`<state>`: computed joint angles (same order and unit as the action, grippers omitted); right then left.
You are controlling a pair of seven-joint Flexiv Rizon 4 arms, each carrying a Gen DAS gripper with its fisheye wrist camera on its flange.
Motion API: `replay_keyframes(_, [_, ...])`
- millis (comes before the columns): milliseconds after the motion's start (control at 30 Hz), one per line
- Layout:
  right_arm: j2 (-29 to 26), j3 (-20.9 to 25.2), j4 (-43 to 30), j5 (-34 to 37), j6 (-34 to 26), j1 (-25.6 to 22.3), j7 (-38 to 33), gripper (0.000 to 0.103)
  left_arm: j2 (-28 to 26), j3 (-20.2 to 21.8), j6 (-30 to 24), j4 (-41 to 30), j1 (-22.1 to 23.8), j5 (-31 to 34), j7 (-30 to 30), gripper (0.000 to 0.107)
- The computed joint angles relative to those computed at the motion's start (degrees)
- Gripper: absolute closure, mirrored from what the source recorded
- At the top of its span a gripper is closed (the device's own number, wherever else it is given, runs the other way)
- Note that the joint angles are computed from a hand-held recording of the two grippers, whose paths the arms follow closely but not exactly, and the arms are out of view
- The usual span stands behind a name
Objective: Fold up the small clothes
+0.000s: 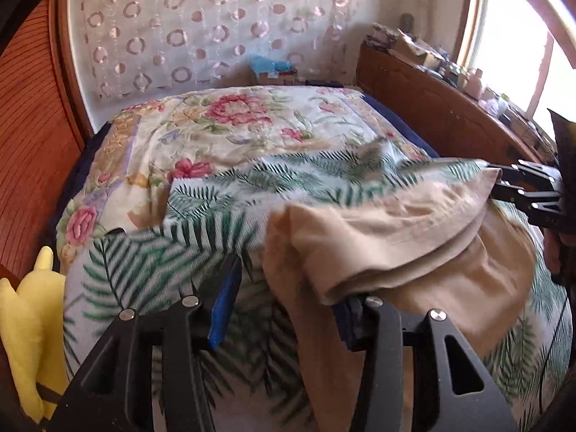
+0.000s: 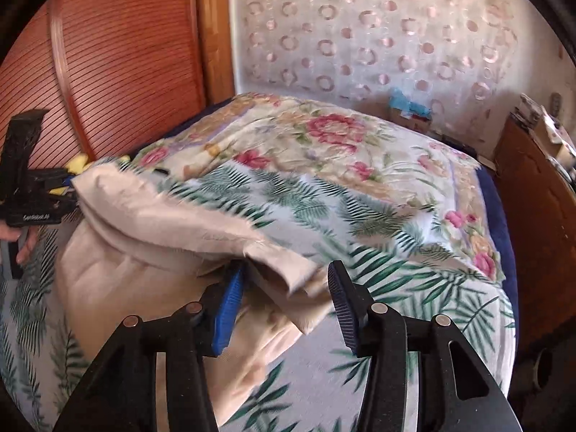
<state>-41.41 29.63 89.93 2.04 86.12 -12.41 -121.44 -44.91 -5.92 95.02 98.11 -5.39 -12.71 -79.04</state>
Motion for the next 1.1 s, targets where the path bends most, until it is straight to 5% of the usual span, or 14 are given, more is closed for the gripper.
replay_keyframes(133, [-0.34,-11.88,-2.62,-0.73,2.93,8.05,10.56,0.053,-2.8,9.37,-1.9,-5.42,-5.98,-3.46,-6.07,0.059])
replay_keyframes(333, [-0.29,-0.83,-1.16,-1.77,1.32,-0.38,7.74,0.053,-1.7,4.33,-0.02,-3.23,-1.09,-2.0,-6.48,0.059])
replay_keyframes(433, [-0.81,5.54,-0.32,-0.46,-0.49,-5.4,3.54,0.053,-0.48,-2.84,3.45,-0.01,4.4,-0.29,-4.85,0.058])
replay_keyframes(667, [-4.41,4.7,-8.64,3.07,-11.69,-5.33,2.06,0.053,-0.38,-8.5,2.27,0.3,7.73,0.92,-2.44,0.058])
replay_keyframes(733, [-6.08,6.35,-12.68,4.97,-16.46,-6.26,0.78,0.062,-0.47,-7.71,1.61,-0.28,6.68,0.45,-2.44,0.058])
replay_keyframes(800, [-7.65,9.38,-15.87,7.07,-20.69,-8.0,-3.12,0.093,-0.93,-7.64,1.09,-1.04,6.28,0.26,-2.04,0.058])
replay_keyframes(900, [-8.58,10.88,-17.45,10.09,-19.11,-8.88,-8.53,0.1,-1.59,-6.32,-0.58,-2.62,4.78,-0.25,-1.54,0.058])
replay_keyframes(1000, [-6.69,2.92,-16.04,12.19,-10.55,-4.53,-2.55,0.101,-2.36,-4.92,-1.84,-4.26,3.35,-0.96,-1.42,0.058])
replay_keyframes(1100, [-6.61,0.56,-17.61,14.62,-12.36,-3.63,-2.82,0.1,-2.9,-3.21,-2.6,-5.49,1.9,-1.45,-1.61,0.058])
